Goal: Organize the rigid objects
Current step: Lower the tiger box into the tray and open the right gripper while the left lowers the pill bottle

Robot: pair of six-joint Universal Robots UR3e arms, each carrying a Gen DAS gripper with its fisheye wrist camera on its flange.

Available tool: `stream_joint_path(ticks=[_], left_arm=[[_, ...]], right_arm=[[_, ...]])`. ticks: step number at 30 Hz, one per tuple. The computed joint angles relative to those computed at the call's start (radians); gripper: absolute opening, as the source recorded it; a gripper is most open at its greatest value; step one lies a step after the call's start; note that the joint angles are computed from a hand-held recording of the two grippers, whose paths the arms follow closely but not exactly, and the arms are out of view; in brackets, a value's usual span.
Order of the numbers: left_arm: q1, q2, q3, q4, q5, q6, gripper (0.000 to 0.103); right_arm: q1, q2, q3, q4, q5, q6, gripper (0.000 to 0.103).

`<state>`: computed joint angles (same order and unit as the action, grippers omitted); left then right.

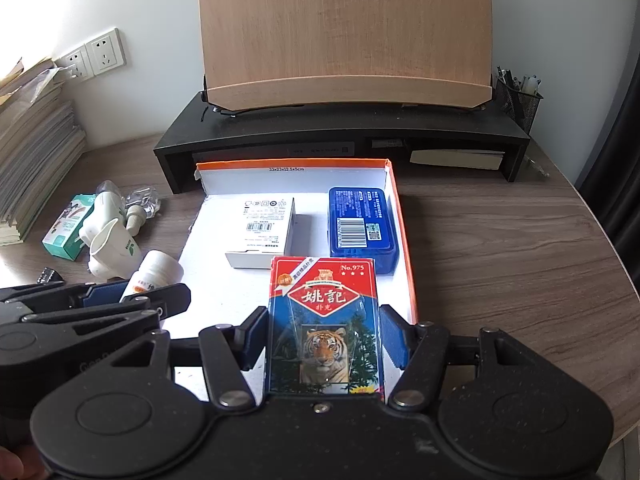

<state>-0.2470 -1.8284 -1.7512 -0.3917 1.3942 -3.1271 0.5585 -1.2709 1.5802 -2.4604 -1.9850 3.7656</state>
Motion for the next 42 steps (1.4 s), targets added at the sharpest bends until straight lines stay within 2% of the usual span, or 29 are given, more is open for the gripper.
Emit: stream_joint_path(ticks=[25, 42], left_arm=[[0.011, -0.096, 0.096, -0.034, -0.025, 0.000, 0.033], [-0.002, -0.134, 0.132, -0.058, -0.031, 0.003, 0.033]], right_arm=[[-0.052, 0.063, -0.053, 0.004, 0.037, -0.043, 0.072], [-0.069, 0.053, -0.028, 0.010, 0.048, -0.026, 0.072]])
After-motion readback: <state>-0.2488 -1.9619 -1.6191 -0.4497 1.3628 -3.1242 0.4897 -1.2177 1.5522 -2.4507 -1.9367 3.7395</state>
